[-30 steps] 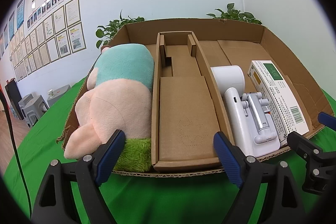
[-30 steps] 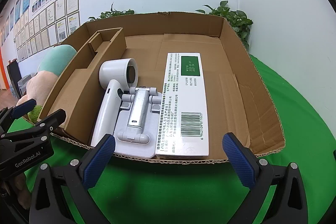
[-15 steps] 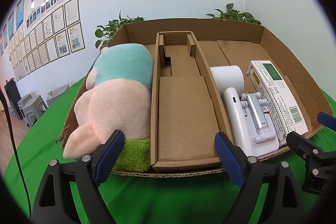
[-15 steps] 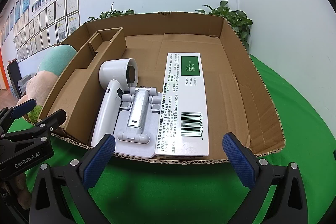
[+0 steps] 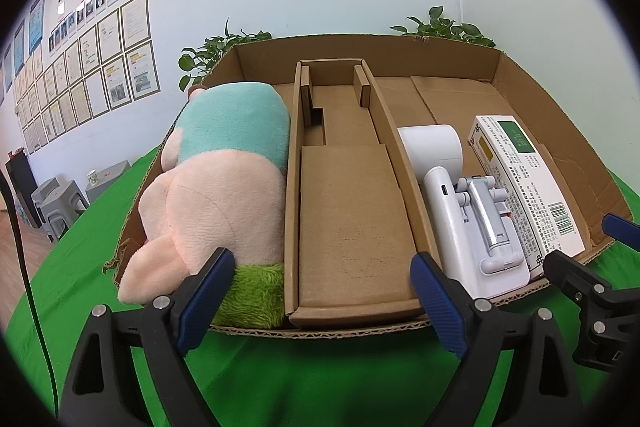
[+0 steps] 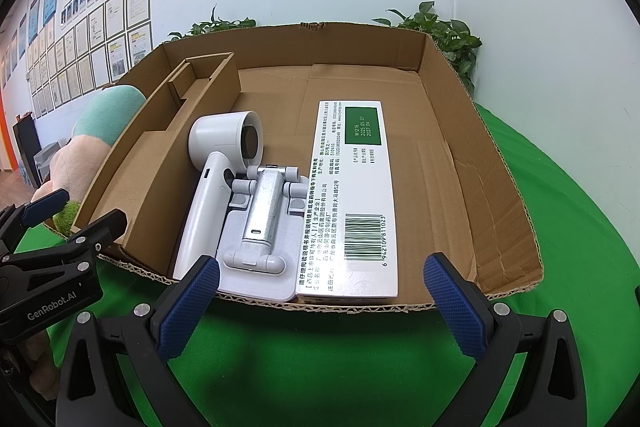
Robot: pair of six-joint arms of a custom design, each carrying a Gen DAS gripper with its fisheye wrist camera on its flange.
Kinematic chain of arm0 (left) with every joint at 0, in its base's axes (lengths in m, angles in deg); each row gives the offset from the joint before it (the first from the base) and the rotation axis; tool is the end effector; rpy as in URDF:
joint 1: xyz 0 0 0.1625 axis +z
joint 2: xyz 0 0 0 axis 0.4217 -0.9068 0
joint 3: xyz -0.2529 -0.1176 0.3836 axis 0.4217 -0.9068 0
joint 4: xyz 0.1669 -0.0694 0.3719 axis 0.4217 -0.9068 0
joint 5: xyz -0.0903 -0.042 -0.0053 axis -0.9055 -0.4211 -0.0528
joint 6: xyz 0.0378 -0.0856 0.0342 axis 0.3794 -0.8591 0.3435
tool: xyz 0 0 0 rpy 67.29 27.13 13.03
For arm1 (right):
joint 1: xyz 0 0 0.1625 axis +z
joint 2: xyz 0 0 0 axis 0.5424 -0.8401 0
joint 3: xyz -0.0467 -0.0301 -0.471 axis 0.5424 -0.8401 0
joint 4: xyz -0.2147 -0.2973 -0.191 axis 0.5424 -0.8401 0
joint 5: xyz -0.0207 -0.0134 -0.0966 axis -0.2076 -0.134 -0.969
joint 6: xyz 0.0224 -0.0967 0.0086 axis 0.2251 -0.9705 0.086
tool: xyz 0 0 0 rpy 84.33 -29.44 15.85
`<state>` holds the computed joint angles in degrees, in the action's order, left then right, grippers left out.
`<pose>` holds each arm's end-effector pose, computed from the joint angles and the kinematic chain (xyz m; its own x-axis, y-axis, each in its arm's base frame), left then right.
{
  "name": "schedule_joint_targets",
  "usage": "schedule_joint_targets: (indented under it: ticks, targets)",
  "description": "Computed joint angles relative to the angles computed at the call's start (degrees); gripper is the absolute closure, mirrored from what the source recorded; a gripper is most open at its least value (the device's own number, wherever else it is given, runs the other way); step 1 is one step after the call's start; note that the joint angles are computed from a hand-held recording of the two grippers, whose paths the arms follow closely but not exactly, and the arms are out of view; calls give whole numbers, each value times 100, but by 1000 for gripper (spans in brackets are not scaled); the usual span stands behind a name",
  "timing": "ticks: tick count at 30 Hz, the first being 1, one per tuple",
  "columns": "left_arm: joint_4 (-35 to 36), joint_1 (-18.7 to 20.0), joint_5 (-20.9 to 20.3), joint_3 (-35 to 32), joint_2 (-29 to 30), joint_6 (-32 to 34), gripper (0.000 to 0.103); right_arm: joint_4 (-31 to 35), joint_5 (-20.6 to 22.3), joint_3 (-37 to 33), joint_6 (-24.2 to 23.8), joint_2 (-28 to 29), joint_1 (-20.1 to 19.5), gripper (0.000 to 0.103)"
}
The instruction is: Organize objects
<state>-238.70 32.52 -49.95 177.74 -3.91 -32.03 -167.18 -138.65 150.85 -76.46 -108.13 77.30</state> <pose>-0.0860 -0.5433 0.2721 -0.6385 -0.1674 -0.7512 0.5889 0.5221 -0.6169 0.3163 -0.6119 0.0069 -0.6670 -0.3152 0.6751 -0.7128 0.5335 -0.4552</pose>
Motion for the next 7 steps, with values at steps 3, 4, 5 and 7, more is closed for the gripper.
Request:
schedule_joint_targets:
  ticks: [3, 4, 5, 7]
  targets:
    - [8, 11, -20, -10, 0, 15, 13, -2, 0, -2, -1, 3, -1, 0]
    - [-7, 6, -8, -14, 16, 24, 13, 0, -2, -2, 2, 2, 1, 0]
    - [-3, 8, -11, -14, 14, 23, 13, 0, -4, -2, 2, 2, 3, 0]
    - [22, 15, -20, -16, 2, 16, 12, -1, 0, -3, 3, 3, 1, 0]
